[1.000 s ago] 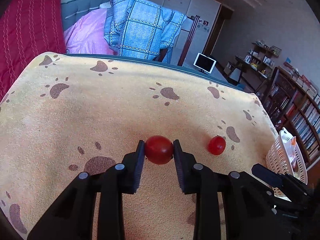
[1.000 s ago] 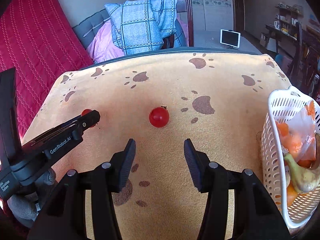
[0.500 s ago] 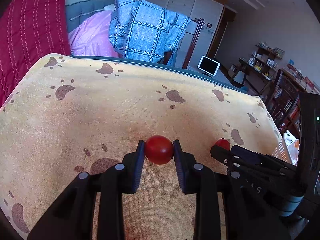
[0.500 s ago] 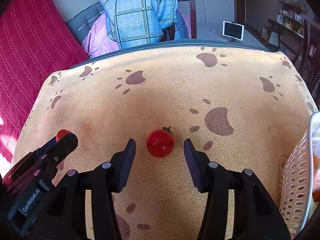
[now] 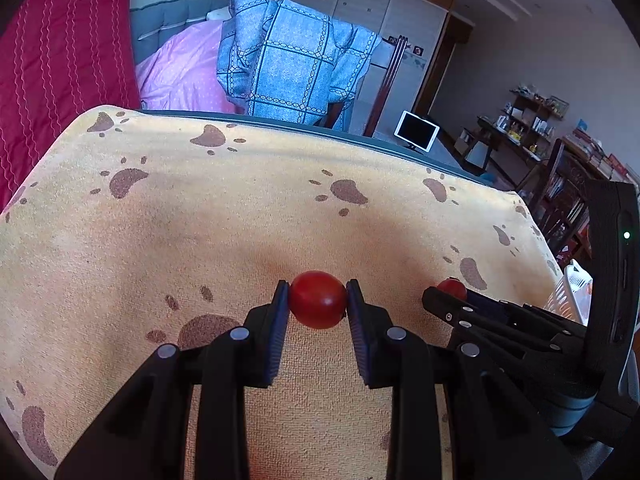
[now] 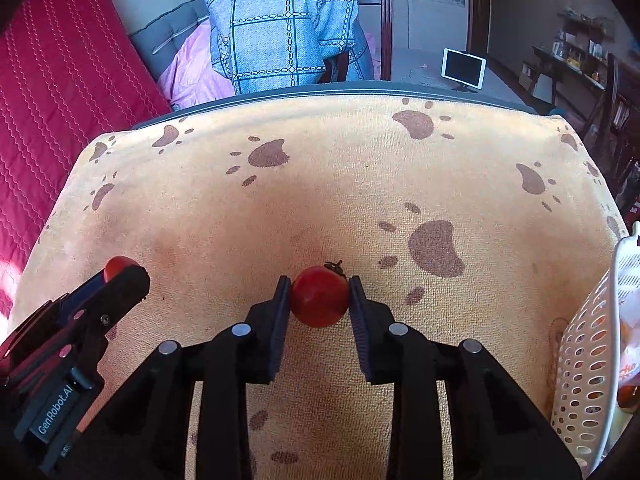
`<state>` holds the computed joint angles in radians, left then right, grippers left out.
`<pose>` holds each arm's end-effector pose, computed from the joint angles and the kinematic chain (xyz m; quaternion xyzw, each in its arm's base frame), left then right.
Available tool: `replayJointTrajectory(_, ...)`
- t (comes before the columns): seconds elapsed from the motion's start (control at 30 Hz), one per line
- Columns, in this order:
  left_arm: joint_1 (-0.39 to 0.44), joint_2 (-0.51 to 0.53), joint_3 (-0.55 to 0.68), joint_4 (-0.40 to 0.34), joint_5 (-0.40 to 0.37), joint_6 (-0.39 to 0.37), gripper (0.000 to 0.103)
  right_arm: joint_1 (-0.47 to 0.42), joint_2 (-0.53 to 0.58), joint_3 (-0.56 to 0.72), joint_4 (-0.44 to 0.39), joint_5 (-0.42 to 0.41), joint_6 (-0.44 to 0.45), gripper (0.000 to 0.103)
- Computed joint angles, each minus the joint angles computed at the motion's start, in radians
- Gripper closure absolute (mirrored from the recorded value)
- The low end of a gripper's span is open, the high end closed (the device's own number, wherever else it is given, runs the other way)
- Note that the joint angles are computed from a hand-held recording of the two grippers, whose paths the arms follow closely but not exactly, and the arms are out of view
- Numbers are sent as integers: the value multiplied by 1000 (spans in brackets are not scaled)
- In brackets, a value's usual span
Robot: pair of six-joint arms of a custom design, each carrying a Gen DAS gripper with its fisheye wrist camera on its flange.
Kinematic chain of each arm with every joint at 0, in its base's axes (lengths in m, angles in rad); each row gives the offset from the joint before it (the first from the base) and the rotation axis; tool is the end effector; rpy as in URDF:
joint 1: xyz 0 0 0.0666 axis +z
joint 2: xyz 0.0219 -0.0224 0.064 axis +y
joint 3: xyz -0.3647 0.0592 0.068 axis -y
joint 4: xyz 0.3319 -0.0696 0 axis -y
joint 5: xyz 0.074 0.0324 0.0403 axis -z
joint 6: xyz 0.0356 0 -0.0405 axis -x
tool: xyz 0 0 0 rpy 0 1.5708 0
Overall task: Organize fruits
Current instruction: 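Lift the tomato in the left tool while the right tool grasps the other tomato, then carry the tomato in the right tool into the white basket and open it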
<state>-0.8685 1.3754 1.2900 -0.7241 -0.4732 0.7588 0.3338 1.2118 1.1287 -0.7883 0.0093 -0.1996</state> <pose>0.2842 -0.3113 0.3966 -0.0375 0.9060 -0.1130 0.4062 0.3390 0.1168 0.3844 -0.0614 0.9375 0.0861 0.3316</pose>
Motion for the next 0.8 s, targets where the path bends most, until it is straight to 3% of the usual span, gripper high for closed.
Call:
replayJointTrajectory(0.3,-22,4,9,-8,-50,-16,74,-3,-99,-16,-22,8,-13,73)
replayJointTrajectory(0.8,-52,11,23,-4,-88,-46,74,-83,-287,-22,-91,48,-34,73)
